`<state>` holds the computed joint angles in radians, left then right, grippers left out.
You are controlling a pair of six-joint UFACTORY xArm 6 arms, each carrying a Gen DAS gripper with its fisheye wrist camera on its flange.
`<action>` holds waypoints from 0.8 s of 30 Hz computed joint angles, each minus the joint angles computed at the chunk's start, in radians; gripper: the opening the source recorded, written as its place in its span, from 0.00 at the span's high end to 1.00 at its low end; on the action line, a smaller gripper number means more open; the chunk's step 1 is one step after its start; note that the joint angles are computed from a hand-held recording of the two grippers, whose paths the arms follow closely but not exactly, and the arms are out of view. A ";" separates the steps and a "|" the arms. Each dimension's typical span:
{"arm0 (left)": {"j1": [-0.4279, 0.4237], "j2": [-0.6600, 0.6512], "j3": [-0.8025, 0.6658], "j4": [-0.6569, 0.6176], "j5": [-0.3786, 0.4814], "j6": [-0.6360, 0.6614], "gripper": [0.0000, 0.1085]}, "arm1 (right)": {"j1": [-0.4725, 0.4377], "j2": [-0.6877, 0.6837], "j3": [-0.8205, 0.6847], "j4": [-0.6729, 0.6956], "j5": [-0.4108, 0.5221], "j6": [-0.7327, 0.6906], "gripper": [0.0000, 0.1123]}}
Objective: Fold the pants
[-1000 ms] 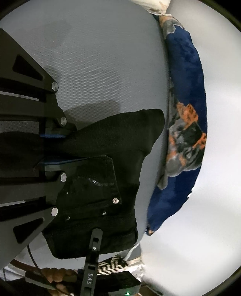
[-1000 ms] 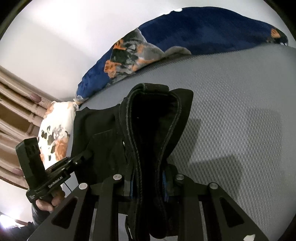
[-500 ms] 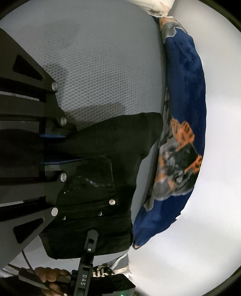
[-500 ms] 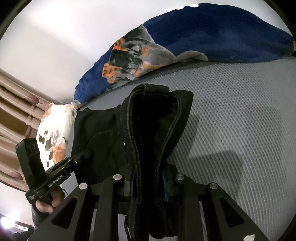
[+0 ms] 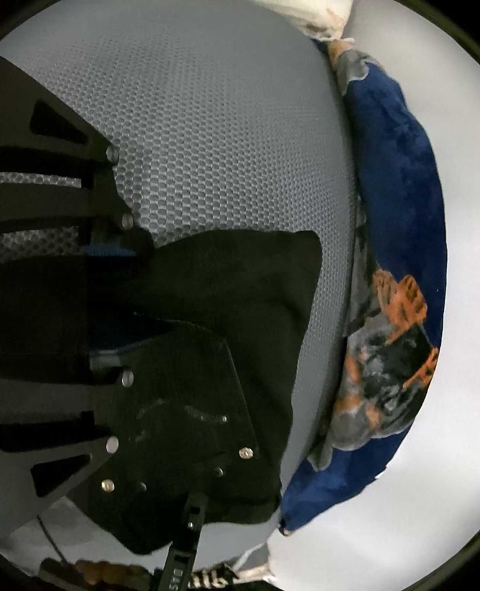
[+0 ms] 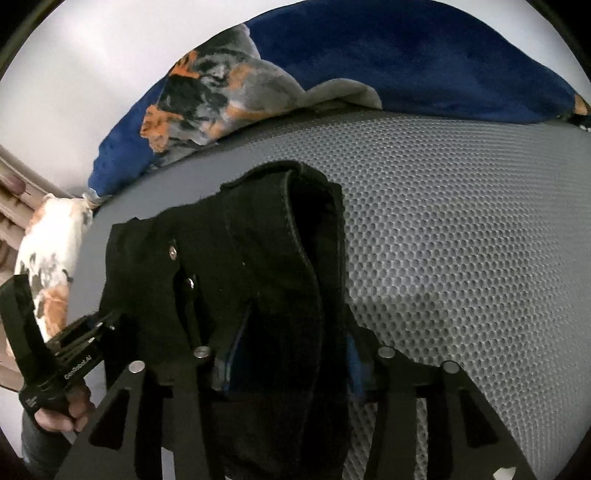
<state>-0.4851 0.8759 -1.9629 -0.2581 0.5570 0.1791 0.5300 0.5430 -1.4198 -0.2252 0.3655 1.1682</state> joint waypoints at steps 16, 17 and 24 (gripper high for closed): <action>-0.014 -0.294 0.459 0.273 -0.162 -0.204 0.54 | 0.118 -0.173 0.158 -0.313 0.124 0.380 0.55; -0.014 -0.319 0.491 0.305 -0.169 -0.233 0.54 | 0.127 -0.183 0.162 -0.318 0.138 0.389 0.55; -0.014 -0.463 0.670 0.444 -0.213 -0.389 0.51 | 0.214 -0.221 0.171 -0.363 0.242 0.443 0.55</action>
<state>-0.4988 0.4125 -1.2927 0.1859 0.3439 -0.2097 0.7441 0.3217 -1.2489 -0.5882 0.6071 1.6109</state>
